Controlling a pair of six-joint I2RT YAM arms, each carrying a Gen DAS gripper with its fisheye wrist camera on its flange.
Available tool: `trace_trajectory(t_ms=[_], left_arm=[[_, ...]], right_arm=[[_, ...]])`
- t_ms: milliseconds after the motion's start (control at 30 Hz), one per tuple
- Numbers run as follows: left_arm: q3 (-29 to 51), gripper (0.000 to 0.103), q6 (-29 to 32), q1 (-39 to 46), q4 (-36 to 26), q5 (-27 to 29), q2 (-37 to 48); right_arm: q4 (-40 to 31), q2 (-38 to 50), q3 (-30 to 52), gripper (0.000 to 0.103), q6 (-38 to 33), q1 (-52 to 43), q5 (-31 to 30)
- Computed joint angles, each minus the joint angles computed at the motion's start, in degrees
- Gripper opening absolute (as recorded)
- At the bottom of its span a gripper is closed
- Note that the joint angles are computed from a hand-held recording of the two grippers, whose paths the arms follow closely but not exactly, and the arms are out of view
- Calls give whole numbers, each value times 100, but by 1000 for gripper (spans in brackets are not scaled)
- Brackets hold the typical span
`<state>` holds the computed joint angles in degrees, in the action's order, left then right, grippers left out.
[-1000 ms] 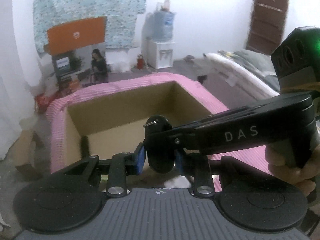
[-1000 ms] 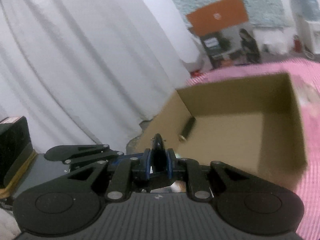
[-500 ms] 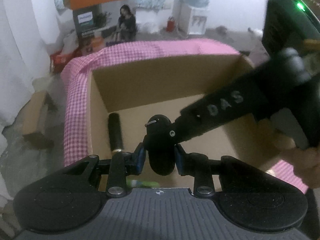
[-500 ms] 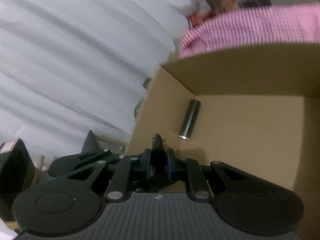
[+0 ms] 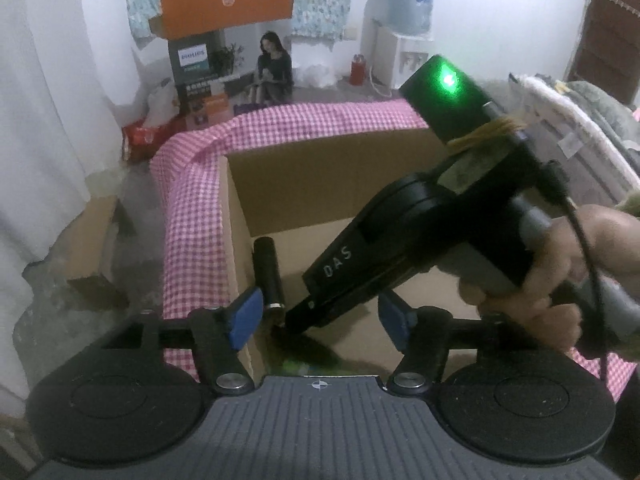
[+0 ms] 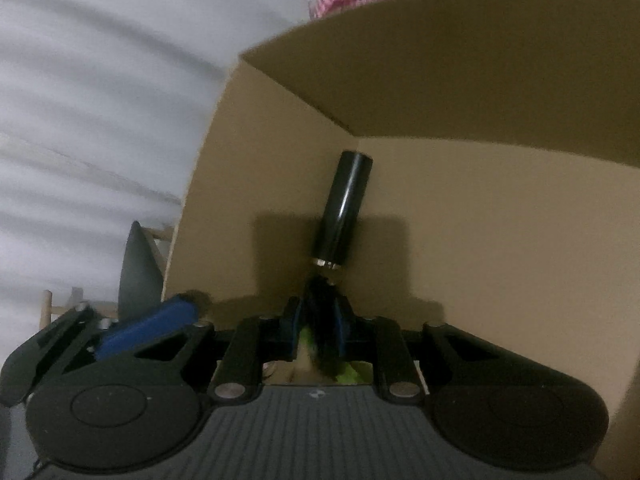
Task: Organize rigid objects
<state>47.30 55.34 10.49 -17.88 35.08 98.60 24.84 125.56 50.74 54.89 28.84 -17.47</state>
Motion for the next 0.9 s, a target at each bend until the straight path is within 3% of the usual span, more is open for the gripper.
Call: trace_trajectory(t_ms=[200,333,467,567,667,733,800,900], left_arm=[[-35,69,232,320,-272,370,-200],[46,69,395,643,-666,776,-306],[130,73,834,1165,-1350,1411,-459],[264,84,1319,1507,-2040,1694,-428],[345,86,1910,1765,-2626,1826,-337],[340,95,2167,1896,-2906,1807,-301],[282,100,2447,2074,-3188,1858,-226],[154,102,2964,2333,-3533,1810,-58]], right_arm=[[85,-318,-267,39,5,55,281],[353,-1089,-966,40,95,237,691],[430,-2327,-1881,50,116,683,1601],[138,-3616,-2678,54,307,1515,2949],[-776,-4669,-3034,65,814,2733,4534],[-1813,-5071,-2960,73,1427,3607,5446],[-3048,-5039,-2640,82,2396,4504,6242],[-5002,-4368,-1865,103,4137,5516,6939]])
